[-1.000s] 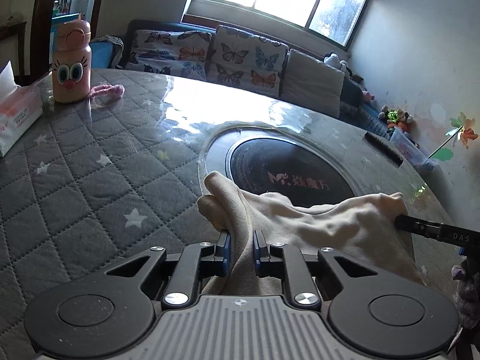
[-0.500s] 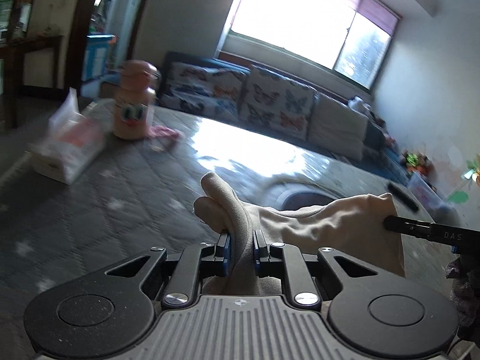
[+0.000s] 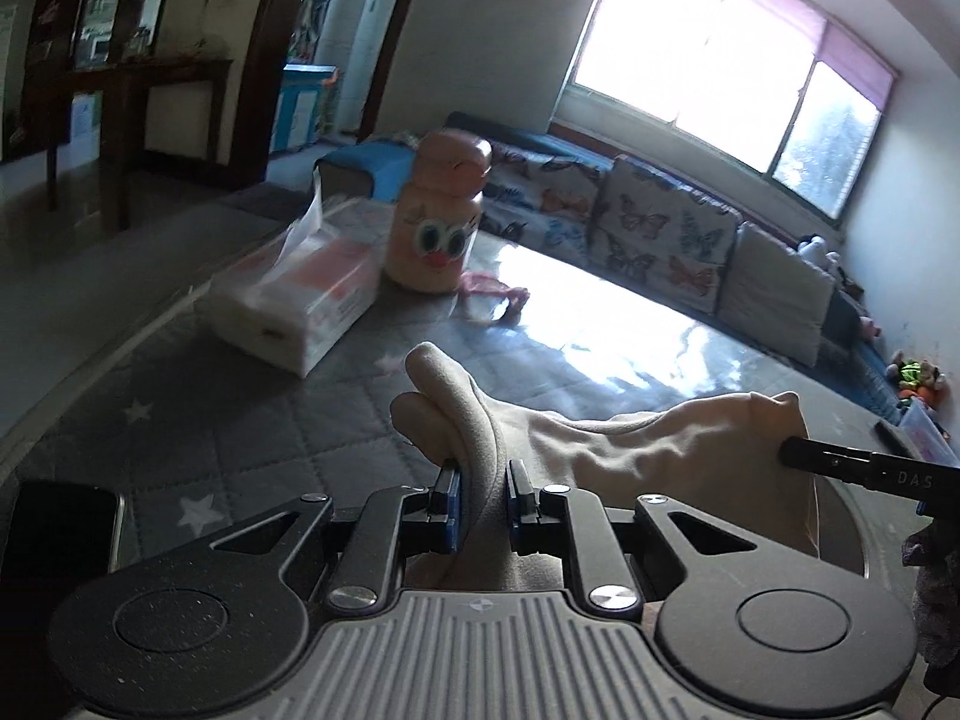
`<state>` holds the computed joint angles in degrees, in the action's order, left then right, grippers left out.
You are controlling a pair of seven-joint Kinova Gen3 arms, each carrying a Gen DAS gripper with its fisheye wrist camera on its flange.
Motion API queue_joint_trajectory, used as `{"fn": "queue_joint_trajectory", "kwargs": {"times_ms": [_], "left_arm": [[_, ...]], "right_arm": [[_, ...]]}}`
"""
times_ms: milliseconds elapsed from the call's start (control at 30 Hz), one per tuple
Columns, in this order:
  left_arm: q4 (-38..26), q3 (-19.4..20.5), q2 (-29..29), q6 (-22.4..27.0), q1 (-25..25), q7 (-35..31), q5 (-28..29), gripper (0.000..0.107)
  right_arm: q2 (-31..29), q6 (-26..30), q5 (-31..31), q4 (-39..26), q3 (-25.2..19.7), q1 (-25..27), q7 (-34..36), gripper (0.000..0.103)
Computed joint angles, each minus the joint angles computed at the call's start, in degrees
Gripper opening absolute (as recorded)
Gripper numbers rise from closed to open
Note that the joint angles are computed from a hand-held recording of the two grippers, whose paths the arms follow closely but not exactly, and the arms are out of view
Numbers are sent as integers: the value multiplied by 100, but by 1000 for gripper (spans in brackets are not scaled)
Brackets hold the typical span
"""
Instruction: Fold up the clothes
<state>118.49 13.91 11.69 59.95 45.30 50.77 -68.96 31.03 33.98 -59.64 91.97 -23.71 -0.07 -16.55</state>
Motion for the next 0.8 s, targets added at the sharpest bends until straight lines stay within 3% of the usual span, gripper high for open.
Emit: {"fn": "queue_joint_trajectory", "kwargs": {"times_ms": [133,267,400,800], "left_arm": [[58,-33,46,-180,-84,-36,195,21],[55,-49,45,-20,-17,-78,272,30],[42,-90,37,-80,-86,-121,10,31],[-482,-564,526,-1570,-739,-1209,-354,31]], "right_arm": [[13,-467,691,-60,369,-566,-598,13],[46,-687,1085,-68,190,-494,-847,13],[139,-678,1408,-196,-40,-409,-1008,13],[670,-528,2374,-904,-89,-978,-1763,15]]}}
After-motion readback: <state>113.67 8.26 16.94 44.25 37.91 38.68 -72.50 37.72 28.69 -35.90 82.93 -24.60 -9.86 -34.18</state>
